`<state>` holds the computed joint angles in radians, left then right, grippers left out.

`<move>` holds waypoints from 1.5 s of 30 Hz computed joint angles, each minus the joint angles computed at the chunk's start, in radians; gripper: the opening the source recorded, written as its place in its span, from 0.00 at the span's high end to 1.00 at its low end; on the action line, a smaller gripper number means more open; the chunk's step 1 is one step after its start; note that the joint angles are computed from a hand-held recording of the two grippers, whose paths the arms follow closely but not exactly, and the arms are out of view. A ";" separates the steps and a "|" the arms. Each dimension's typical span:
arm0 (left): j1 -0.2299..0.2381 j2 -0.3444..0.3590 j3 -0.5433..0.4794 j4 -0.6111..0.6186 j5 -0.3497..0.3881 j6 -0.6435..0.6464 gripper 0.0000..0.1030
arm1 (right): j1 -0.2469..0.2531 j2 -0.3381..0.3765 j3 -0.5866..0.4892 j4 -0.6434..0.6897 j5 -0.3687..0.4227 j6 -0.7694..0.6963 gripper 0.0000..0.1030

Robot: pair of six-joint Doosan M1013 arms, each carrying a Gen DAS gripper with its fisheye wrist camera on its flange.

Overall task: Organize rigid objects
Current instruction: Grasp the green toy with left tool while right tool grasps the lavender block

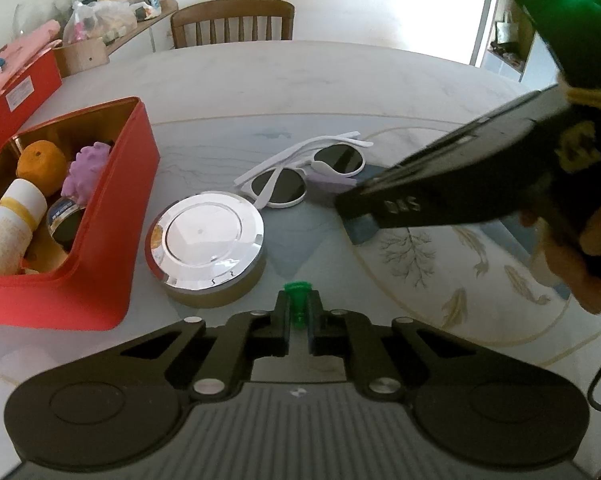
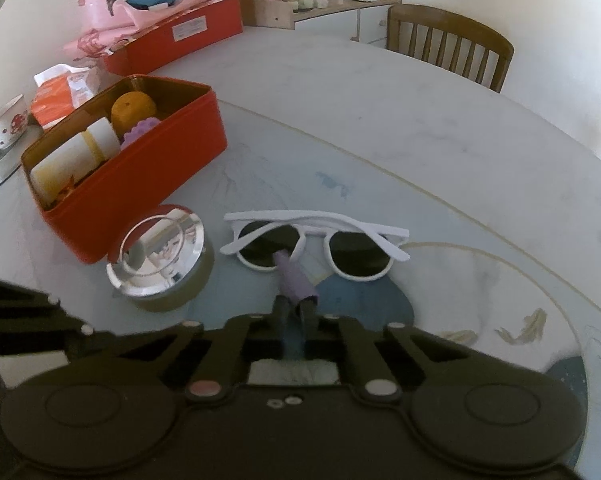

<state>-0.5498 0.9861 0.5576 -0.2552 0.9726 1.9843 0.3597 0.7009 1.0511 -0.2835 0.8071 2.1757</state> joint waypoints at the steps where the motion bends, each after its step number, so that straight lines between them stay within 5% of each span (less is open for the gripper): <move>1: 0.001 -0.001 0.001 0.000 0.001 -0.003 0.93 | 0.001 -0.005 0.008 -0.002 -0.008 0.004 0.98; 5: 0.004 0.001 -0.003 -0.004 0.009 -0.009 0.93 | 0.000 -0.019 0.026 0.033 -0.024 -0.028 0.97; 8: 0.006 0.006 -0.013 -0.004 0.019 -0.011 0.93 | -0.001 -0.026 0.033 0.046 -0.030 -0.057 0.83; 17: 0.004 0.002 -0.006 -0.005 0.016 0.018 0.93 | -0.009 -0.015 0.015 0.074 0.014 -0.088 0.68; 27: 0.001 0.012 -0.024 0.001 0.023 0.014 0.92 | -0.025 -0.024 0.028 0.073 -0.011 -0.096 0.59; 36: -0.002 0.028 -0.054 0.011 0.031 -0.005 0.91 | -0.028 0.010 -0.012 0.080 -0.012 -0.108 0.60; 40: -0.002 0.031 -0.057 0.006 0.026 -0.010 0.91 | -0.024 0.013 -0.014 0.072 -0.017 -0.106 0.83; 45: -0.002 0.029 -0.051 0.011 0.013 -0.024 0.92 | -0.017 0.004 -0.001 0.055 -0.016 -0.099 0.86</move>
<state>-0.5514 1.0148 0.5063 -0.2446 0.9858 1.9604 0.3430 0.7048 1.0502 -0.2283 0.7908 2.0768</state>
